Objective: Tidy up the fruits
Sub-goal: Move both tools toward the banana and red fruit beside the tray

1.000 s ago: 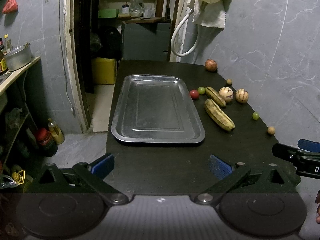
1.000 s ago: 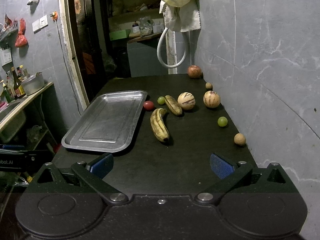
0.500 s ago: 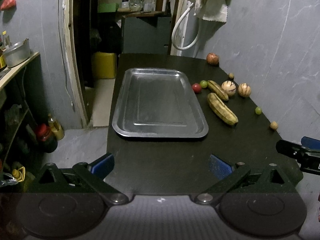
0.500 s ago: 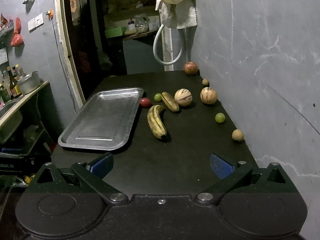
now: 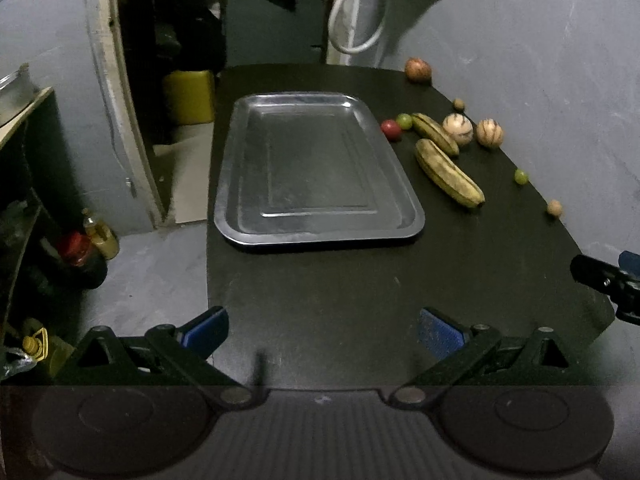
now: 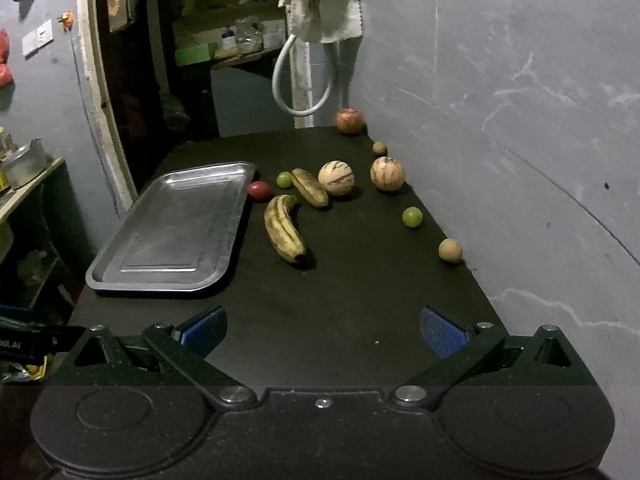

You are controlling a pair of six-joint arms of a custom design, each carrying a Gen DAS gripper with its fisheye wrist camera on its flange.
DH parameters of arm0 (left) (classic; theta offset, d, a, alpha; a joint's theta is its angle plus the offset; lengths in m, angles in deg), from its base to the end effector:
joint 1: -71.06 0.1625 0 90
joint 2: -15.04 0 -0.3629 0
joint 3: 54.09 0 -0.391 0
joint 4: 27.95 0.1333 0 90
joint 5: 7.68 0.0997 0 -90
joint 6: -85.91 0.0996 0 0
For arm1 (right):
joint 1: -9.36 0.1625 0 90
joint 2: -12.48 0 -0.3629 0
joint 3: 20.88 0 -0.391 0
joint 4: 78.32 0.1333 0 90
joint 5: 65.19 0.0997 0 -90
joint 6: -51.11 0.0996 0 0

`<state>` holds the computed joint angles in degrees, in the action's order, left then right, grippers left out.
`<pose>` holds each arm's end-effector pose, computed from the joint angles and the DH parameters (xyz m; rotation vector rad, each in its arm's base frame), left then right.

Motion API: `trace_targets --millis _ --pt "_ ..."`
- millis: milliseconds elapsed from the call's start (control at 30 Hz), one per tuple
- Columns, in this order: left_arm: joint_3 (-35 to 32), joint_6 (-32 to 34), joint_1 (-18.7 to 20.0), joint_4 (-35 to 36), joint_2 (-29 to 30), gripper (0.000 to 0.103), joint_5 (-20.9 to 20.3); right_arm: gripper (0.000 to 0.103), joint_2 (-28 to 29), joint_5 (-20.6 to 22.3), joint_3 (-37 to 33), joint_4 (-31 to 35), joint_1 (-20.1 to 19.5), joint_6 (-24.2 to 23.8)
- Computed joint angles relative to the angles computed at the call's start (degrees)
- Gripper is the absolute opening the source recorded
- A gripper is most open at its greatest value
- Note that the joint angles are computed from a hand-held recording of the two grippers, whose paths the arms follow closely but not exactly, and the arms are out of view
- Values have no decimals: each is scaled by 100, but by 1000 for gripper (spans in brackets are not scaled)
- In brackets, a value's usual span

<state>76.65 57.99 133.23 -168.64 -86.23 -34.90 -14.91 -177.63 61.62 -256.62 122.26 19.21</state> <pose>0.0193 -0.4387 0.3197 -0.2467 2.1433 -0.9664 0.3523 -0.5891 -0.0137 1.0669 -2.3943 0.7367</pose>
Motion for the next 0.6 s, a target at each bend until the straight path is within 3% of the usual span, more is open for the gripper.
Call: trace_targets --millis 300,433,600 --pt "-375 1201 426 -798 171 102 -907 102 159 -453 -97 -363 112 -101" --pt "-656 1690 573 -1034 415 102 -1138 102 171 -514 -230 -280 100 -375" --pt "-1200 2847 764 -1565 932 102 -1203 102 371 -423 -696 -64 51 -773"
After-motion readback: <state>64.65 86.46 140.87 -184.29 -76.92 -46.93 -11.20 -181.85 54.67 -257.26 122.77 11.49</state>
